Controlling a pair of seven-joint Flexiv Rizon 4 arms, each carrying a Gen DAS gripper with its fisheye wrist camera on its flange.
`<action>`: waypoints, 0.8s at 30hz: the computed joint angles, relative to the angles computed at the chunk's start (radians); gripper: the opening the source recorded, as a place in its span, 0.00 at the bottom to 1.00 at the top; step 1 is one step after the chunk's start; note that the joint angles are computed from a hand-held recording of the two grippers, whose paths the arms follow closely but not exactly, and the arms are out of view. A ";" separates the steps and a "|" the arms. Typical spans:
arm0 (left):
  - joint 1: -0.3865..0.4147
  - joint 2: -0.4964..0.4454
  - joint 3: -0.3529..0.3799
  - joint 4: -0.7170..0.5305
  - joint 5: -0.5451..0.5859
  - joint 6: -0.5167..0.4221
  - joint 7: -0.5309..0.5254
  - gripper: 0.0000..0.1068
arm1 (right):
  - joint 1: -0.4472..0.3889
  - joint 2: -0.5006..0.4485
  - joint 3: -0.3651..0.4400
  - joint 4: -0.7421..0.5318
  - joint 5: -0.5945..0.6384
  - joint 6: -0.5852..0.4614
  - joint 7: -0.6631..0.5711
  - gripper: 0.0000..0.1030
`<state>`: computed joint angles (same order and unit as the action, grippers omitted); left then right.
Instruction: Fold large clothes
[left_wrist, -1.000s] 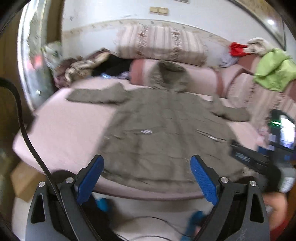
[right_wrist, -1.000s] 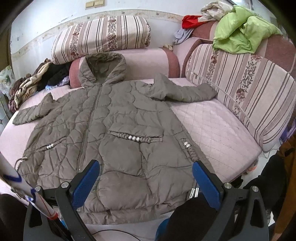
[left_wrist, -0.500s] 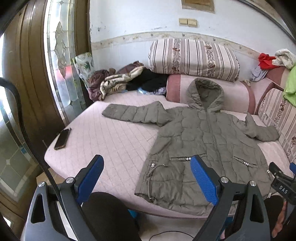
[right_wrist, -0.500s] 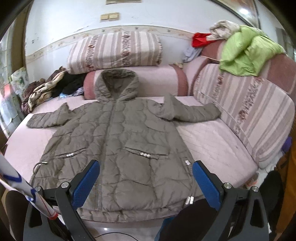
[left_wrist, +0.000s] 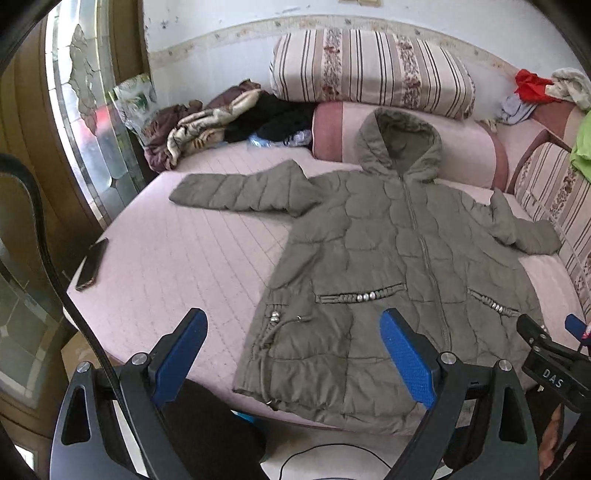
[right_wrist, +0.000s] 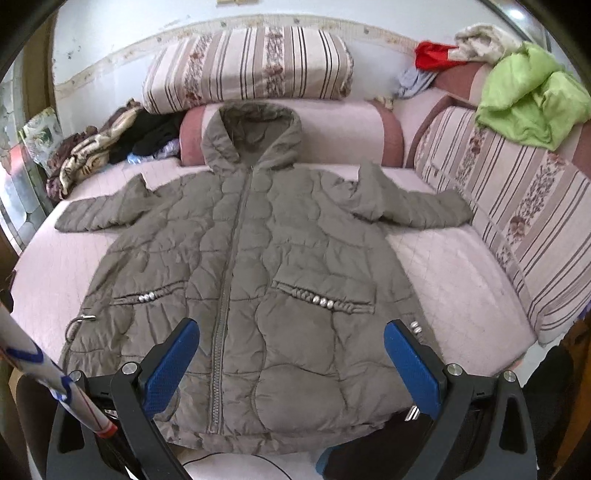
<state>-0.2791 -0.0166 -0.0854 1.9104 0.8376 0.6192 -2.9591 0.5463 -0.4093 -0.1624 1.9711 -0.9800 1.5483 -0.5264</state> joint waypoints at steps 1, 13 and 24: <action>0.005 -0.007 0.003 -0.001 -0.008 0.007 0.006 0.88 | -0.011 -0.011 0.026 -0.012 0.025 -0.024 -0.023 0.99; 0.030 -0.099 0.056 -0.005 -0.103 0.076 0.088 0.88 | -0.022 -0.109 0.096 -0.110 0.163 -0.190 -0.177 0.99; 0.015 -0.138 0.089 -0.031 -0.111 0.053 0.114 0.88 | -0.022 -0.156 0.118 -0.169 0.250 -0.248 -0.251 0.99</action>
<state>-0.2644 -0.1545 0.0040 1.8798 0.7269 0.6720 -2.8449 0.5243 -0.5655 -0.0440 1.8019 -0.7304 1.3004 -0.7774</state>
